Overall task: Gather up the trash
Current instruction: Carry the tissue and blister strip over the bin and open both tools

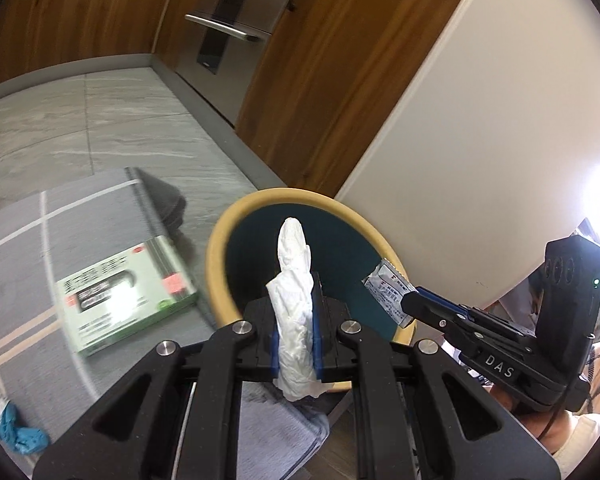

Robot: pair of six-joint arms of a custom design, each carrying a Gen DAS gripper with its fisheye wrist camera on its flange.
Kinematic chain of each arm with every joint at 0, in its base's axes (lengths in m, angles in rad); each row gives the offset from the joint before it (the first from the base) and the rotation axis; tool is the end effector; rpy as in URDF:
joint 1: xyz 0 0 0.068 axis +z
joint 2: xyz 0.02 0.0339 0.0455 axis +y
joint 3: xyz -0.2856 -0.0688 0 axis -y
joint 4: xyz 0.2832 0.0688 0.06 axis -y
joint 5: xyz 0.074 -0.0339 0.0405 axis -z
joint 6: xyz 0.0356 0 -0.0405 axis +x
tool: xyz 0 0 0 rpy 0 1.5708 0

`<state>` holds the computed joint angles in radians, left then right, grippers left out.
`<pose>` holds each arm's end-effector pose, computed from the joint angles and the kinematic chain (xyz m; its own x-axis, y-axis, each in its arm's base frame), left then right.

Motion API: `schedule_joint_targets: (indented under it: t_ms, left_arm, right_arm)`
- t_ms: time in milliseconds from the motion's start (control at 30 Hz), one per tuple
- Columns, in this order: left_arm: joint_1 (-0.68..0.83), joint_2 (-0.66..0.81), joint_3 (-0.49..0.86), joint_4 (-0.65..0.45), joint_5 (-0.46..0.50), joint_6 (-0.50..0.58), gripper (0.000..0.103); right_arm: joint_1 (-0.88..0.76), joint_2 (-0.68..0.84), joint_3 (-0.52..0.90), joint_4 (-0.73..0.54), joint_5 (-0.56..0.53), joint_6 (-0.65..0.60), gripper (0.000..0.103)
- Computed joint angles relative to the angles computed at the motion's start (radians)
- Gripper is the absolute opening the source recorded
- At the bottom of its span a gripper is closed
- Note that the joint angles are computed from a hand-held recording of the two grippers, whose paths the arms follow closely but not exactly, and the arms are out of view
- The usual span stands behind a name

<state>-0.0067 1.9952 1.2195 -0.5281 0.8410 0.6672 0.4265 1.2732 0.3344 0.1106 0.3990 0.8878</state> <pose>0.4074 -0.0293 0.1240 -0.6333 0.4168 -0.6521 0.7548 0.5187 -0.4015 0.2098 0.0802 0.1148 -0.5335 0.5427 -0.6488 0.4306 0.8344 0.3439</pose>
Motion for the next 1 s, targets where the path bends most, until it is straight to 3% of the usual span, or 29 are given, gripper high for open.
schedule_joint_targets:
  t_ms: [467,567,667,800,1000]
  left_arm:
    - [-0.175,0.002,-0.076,0.15,-0.137,-0.036,0.011]
    - [-0.197,0.01,-0.081,0.169,-0.162,-0.035,0.015]
    - [-0.214,0.02,-0.081,0.175,-0.176,-0.029,0.028]
    - [-0.218,-0.005,-0.118,0.214,-0.176,-0.014,0.059]
    - [-0.202,-0.028,-0.143,0.251,-0.173,0.0,0.075]
  right_arm:
    - [-0.157,-0.005,-0.076,0.063,-0.085,0.002,0.011]
    - [-0.18,0.007,-0.08,0.071,-0.111,0.005,0.013]
    - [-0.18,0.012,-0.082,0.069,-0.111,0.013,0.021]
    - [-0.18,-0.005,-0.092,0.066,-0.103,0.021,0.026]
    - [-0.158,-0.015,-0.089,0.045,-0.083,0.04,0.034]
